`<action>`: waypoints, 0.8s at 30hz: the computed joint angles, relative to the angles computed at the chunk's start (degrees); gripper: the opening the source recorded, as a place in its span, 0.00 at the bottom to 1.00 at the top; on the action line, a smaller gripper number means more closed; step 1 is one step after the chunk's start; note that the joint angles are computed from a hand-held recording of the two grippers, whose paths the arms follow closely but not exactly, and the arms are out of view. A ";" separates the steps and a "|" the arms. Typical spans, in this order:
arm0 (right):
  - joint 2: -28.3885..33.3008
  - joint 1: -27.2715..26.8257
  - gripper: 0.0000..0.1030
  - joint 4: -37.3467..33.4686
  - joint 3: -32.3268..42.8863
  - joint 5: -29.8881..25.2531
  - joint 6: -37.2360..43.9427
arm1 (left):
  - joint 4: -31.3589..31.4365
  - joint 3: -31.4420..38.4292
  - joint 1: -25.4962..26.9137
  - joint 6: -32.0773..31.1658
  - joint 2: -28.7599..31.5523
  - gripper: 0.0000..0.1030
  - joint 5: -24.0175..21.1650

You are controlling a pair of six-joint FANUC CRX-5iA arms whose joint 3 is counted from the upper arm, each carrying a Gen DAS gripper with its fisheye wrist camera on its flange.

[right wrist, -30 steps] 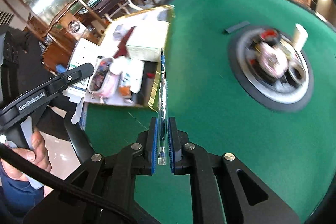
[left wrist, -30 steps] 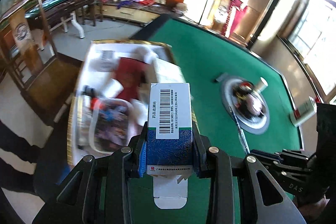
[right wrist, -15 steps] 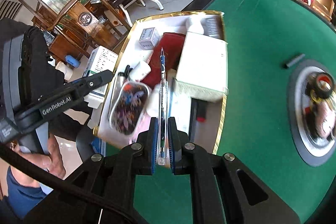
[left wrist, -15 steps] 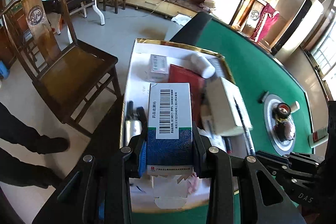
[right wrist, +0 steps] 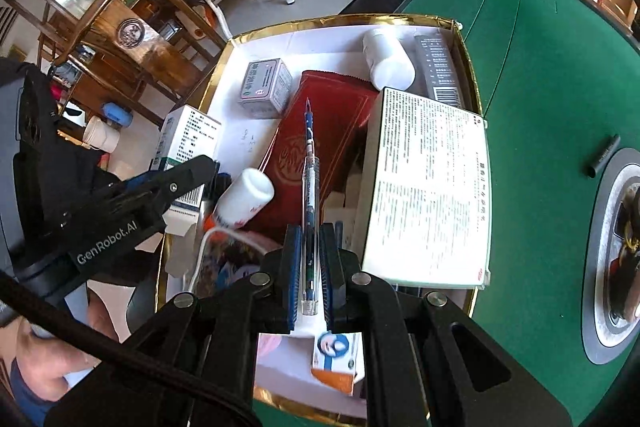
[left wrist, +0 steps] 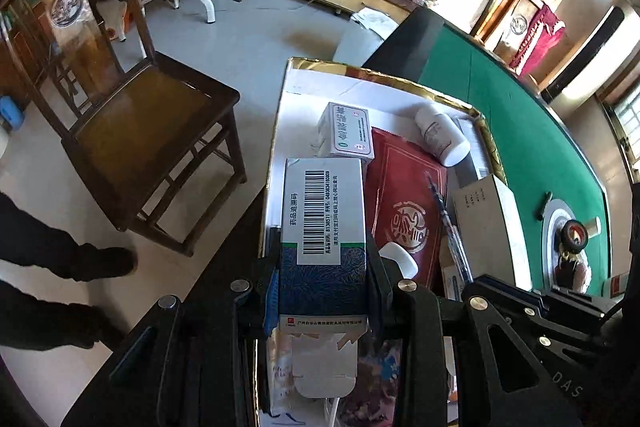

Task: Organize objects
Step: 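Lower the medicine box and pen into the tray box and open both grippers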

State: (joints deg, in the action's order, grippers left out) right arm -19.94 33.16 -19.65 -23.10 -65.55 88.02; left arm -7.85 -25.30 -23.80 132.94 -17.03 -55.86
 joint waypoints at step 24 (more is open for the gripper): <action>-12.82 -24.87 0.34 -10.22 -1.98 -9.61 17.68 | -0.57 5.24 -10.62 5.95 -0.01 0.60 4.42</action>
State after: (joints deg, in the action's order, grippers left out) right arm -32.76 8.29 -29.87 -25.08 -75.16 105.71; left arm -8.42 -20.06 -34.42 138.89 -17.04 -51.43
